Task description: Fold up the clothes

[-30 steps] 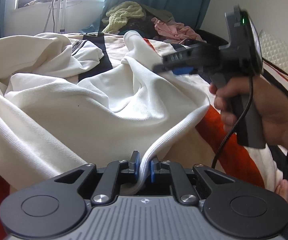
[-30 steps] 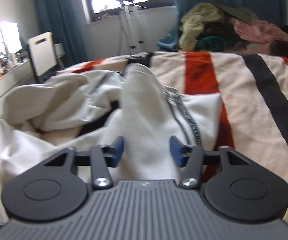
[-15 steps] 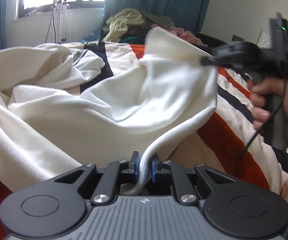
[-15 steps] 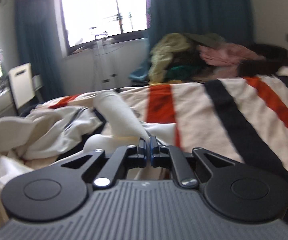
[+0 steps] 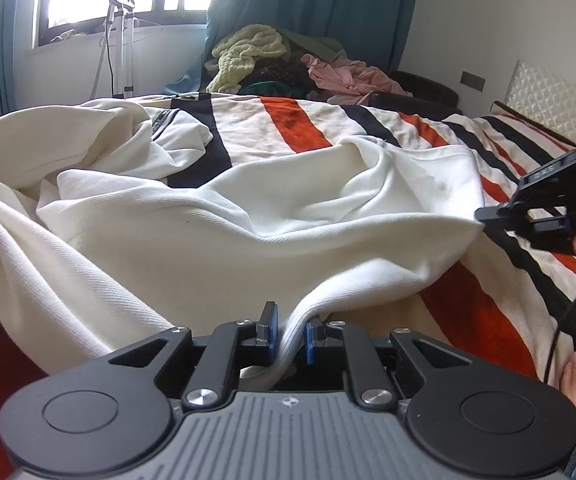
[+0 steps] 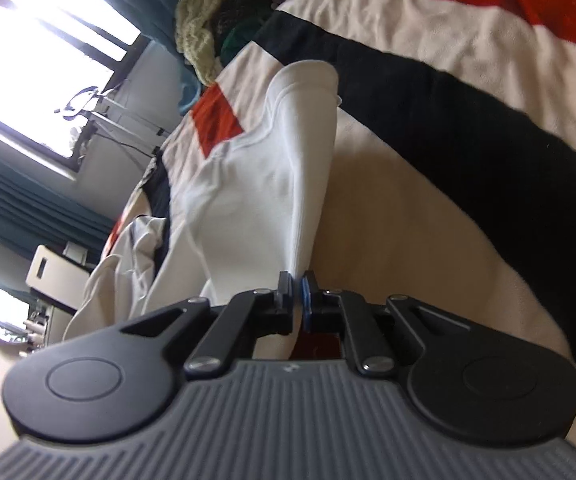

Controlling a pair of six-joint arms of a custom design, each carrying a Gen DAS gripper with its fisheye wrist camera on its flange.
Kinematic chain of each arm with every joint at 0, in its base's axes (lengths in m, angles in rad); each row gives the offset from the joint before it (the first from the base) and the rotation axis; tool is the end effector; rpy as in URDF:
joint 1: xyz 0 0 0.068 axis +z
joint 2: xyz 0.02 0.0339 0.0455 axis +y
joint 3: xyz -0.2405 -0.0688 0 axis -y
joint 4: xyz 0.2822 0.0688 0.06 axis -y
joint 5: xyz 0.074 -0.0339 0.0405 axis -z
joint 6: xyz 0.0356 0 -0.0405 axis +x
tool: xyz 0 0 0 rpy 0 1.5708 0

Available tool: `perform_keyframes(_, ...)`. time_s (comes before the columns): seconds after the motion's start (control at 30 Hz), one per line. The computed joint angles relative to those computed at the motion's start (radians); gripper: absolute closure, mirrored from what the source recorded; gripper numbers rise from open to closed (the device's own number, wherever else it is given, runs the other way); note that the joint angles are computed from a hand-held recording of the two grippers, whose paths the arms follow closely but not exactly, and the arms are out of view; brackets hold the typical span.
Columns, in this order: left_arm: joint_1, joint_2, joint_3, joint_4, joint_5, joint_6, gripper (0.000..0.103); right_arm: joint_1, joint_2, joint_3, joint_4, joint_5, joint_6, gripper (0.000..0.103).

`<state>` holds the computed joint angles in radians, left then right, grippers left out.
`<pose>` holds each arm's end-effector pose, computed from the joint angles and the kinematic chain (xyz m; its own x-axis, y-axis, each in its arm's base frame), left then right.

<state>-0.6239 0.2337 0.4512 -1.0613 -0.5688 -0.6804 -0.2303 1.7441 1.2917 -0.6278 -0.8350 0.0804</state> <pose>0.1068 -0.0532 0.2110 -0.5983 -0.2225 -0.7698 -0.2247 0.9687 -0.1053 0.3834 -0.0628 0.1947 -0.8710 0.2596 -0.4171 -0.1173 0.7146 0.6896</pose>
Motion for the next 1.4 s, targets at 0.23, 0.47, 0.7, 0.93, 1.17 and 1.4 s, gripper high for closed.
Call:
perform_keyframes(0.23,0.011,-0.001,0.0,-0.006,0.019,-0.001,0.088,-0.025,0.029,0.055,-0.018,-0.031,0.003,0.059)
perform_keyframes(0.47,0.043,0.018,-0.004,0.02,0.048,0.01,0.084,-0.011,0.209,0.21,0.093,-0.013,0.226,0.037)
perform_keyframes(0.7,0.098,0.046,-0.016,0.074,0.094,0.052,0.074,0.052,0.379,0.357,0.235,0.051,0.253,0.086)
perform_keyframes(0.93,0.089,-0.014,-0.045,0.135,0.109,0.088,0.07,-0.011,0.162,0.085,0.633,0.002,0.411,0.098)
perform_keyframes(1.17,0.012,-0.102,-0.062,0.152,0.11,0.084,0.065,-0.167,0.015,-0.054,0.66,0.128,0.484,0.098)
perform_keyframes(1.4,0.144,-0.217,-0.01,-0.01,0.267,-0.014,0.052,-0.216,0.265,0.206,0.206,0.152,0.512,0.097)
